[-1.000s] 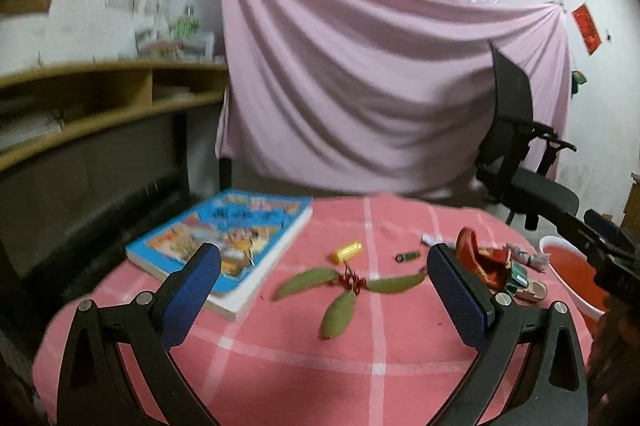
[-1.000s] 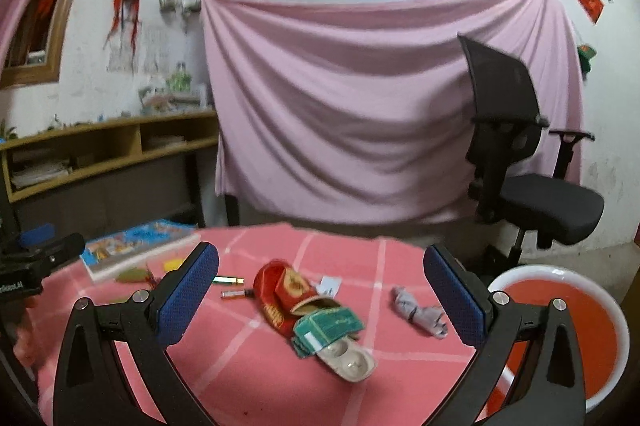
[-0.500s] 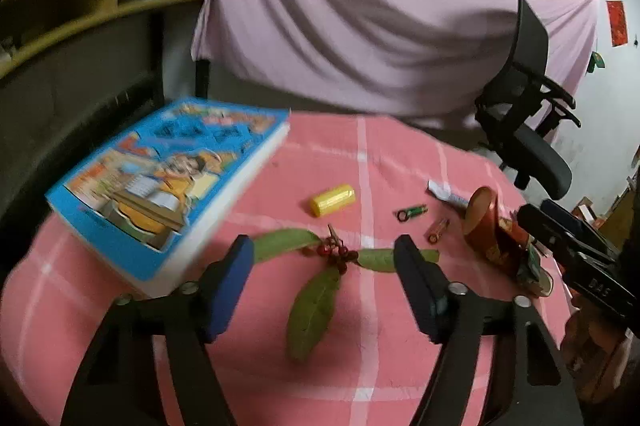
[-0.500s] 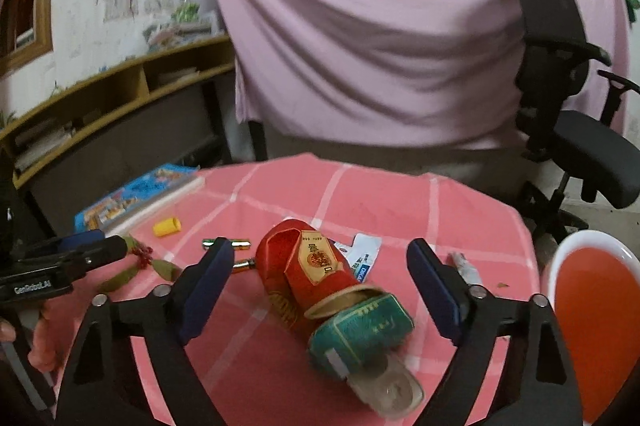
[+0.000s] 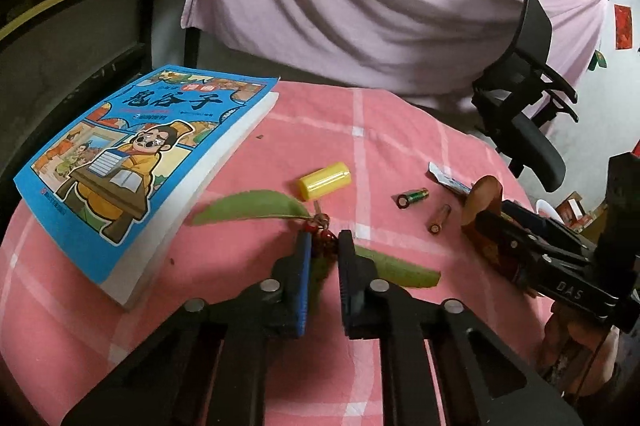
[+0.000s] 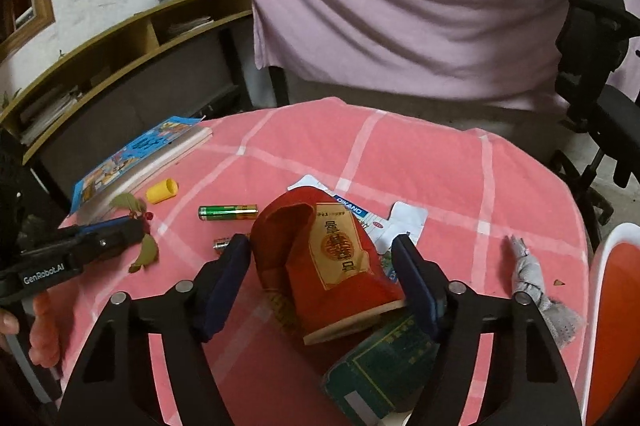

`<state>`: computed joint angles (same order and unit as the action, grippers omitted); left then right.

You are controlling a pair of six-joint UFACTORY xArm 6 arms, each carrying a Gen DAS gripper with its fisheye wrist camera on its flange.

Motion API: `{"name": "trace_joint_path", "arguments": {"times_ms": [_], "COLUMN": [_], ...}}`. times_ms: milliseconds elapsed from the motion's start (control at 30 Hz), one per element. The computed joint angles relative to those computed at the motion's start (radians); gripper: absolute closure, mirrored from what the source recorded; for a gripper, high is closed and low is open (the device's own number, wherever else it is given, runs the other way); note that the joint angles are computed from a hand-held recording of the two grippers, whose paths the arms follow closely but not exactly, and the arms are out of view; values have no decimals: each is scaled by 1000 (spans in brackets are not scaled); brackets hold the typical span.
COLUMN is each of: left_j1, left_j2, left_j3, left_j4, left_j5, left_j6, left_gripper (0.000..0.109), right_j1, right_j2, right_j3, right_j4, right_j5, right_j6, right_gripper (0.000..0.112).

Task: Collect trash
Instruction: 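Close right gripper on red box while left gripper grasps leaf sprig, then carry red box and leaf sprig over the bucket and release both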

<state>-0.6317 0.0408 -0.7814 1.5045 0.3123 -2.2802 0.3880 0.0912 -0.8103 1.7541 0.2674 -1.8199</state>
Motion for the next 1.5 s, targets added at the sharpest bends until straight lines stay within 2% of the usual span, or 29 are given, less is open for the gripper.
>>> {"name": "trace_joint_path", "arguments": {"times_ms": [133, 167, 333, 433, 567, 767, 867, 1067, 1200, 1300, 1500], "left_j1": [-5, -8, -28, -40, -55, -156, -231, -354, -387, -399, -426], "left_j2": [-11, -16, -41, -43, -58, -104, -117, -83, -60, -41, 16], "left_j3": [4, 6, 13, 13, 25, 49, 51, 12, -22, -47, -140], "left_j4": [32, 53, 128, 108, 114, 161, 202, 228, 231, 247, 289], "left_j5": [5, 8, 36, 56, 91, 266, 384, 560, 594, 596, 578], "left_j6": [-33, -53, -109, -90, -114, -173, -208, -188, -165, -168, -130], "left_gripper": [100, 106, 106, 106, 106, 106, 106, 106, 106, 106, 106], "right_j1": [13, 11, -8, -14, -27, -76, -106, -207, -281, -321, -385], "right_j2": [-3, -4, -30, -57, -112, -219, -266, -352, -379, -396, -475], "right_j3": [5, 7, 34, 55, 94, 188, 235, 333, 365, 377, 419], "right_j4": [3, 3, 28, 101, 261, 472, 533, 556, 520, 523, 583], "right_j5": [-11, -4, 41, 59, 91, 229, 306, 514, 617, 639, 604], "right_j6": [-11, -14, -43, -115, -283, -522, -585, -577, -486, -462, -527], "right_gripper": [48, 48, 49, 49, 49, 49, 49, 49, 49, 49, 48]}}
